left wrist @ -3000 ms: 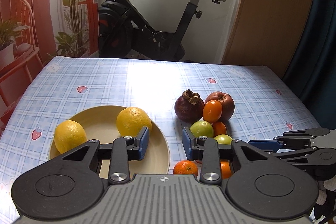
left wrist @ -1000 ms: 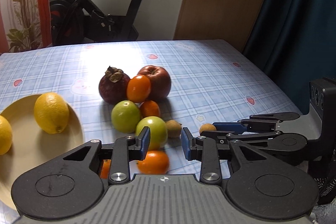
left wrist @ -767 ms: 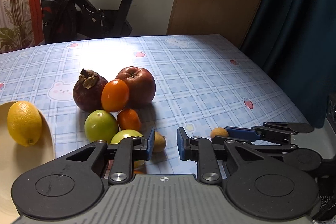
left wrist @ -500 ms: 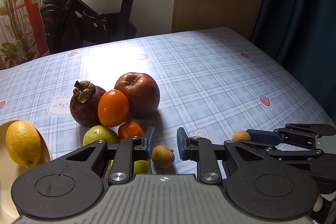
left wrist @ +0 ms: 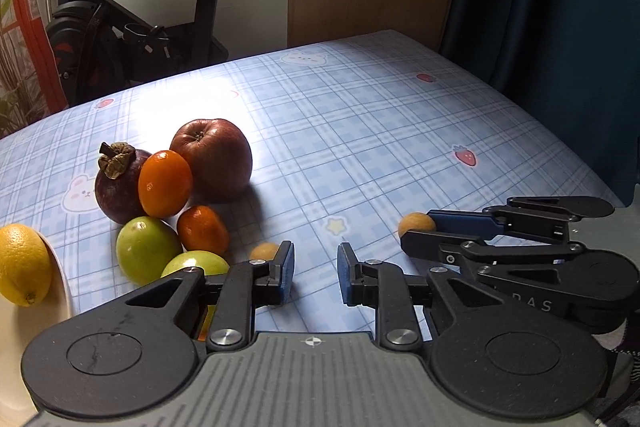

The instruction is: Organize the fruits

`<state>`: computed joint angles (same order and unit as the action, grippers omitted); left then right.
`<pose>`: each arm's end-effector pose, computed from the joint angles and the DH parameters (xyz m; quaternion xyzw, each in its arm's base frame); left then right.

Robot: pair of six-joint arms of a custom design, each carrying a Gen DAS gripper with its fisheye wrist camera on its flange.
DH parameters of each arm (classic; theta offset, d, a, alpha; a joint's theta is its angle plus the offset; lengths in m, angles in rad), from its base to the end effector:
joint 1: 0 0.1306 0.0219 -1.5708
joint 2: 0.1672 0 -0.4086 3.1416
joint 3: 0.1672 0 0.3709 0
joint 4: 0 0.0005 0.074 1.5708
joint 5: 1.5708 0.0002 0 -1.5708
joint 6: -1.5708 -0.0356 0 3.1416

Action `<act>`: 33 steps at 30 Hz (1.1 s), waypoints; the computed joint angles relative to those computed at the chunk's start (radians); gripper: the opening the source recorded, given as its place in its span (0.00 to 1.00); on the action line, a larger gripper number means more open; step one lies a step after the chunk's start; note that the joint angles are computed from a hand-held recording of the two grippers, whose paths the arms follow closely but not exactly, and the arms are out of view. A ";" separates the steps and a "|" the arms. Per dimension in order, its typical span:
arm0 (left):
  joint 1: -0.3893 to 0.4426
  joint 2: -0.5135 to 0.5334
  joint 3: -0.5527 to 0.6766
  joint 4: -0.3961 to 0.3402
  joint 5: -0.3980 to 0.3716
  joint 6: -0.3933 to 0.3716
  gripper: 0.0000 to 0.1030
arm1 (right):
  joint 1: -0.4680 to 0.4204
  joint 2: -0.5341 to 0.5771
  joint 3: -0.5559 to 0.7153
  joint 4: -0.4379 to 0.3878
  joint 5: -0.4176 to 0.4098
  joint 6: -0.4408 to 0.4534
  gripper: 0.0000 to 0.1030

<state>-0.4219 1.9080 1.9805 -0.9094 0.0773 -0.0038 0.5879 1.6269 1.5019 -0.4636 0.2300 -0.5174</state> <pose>0.6031 -0.2742 0.4337 0.2106 0.9088 -0.1097 0.3432 0.4796 0.3093 0.4223 0.0232 0.8774 0.1598 0.4519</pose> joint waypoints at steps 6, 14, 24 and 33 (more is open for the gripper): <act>-0.011 -0.034 -0.051 0.093 -0.091 0.003 0.25 | -0.004 -0.004 -0.009 0.014 -0.009 -0.013 0.28; -0.010 0.027 0.043 -0.025 -0.161 -0.038 0.25 | -0.007 -0.007 -0.015 0.022 -0.017 -0.024 0.28; -0.018 0.039 0.072 -0.063 -0.210 -0.103 0.26 | -0.006 -0.007 -0.017 0.026 -0.021 -0.030 0.28; -0.016 0.045 0.098 -0.120 -0.219 -0.098 0.27 | -0.006 -0.010 -0.024 0.034 -0.021 -0.031 0.28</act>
<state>-0.4381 1.9531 2.0785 -1.0290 -0.1416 -0.1015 0.5824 1.6172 1.4783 -0.4291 0.2086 -0.5488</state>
